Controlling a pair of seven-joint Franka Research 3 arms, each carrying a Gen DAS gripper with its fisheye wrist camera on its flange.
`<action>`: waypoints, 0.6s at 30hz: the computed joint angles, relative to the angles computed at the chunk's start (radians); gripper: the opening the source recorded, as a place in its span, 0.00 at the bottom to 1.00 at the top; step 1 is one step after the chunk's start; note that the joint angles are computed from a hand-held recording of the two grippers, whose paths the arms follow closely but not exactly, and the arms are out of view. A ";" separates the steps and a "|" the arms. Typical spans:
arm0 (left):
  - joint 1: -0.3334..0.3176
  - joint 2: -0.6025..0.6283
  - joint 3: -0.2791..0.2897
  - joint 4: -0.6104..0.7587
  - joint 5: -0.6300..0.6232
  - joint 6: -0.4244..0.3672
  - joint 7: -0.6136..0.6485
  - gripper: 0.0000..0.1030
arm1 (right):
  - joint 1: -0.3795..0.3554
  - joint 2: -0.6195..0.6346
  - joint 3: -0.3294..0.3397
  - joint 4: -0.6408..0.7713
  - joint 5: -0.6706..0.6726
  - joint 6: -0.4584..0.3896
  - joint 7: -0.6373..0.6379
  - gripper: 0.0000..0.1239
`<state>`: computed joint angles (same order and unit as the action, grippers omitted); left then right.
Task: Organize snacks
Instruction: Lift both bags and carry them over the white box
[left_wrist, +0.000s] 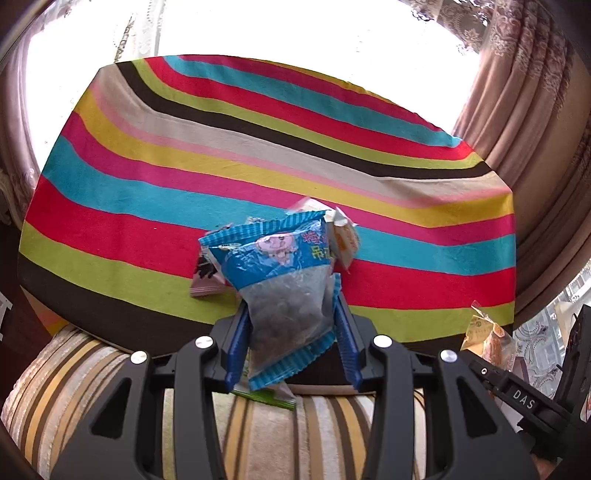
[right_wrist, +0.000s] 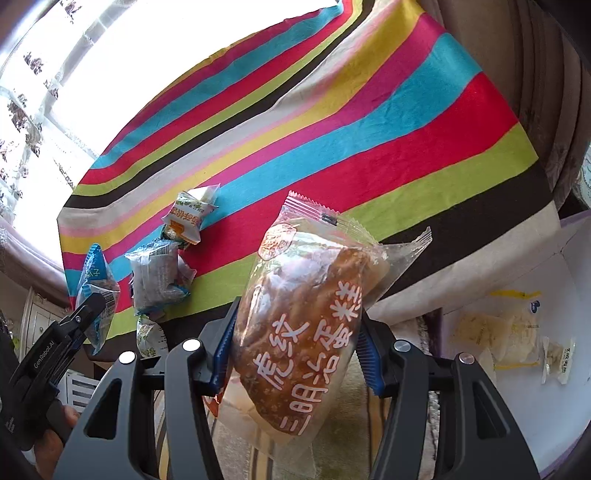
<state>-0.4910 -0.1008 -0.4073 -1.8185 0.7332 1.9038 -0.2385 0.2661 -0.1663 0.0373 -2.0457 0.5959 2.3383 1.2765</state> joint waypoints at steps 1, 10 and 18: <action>-0.003 0.021 -0.004 0.023 0.007 0.003 0.013 0.41 | -0.005 -0.006 -0.007 -0.005 0.005 -0.002 -0.004 0.44; -0.084 0.228 0.028 0.243 0.033 0.077 0.155 0.41 | -0.080 -0.042 -0.059 -0.061 -0.010 0.005 -0.006 0.44; -0.178 0.413 0.081 0.458 -0.030 0.156 0.331 0.41 | -0.152 -0.066 -0.099 -0.120 -0.032 -0.013 -0.003 0.44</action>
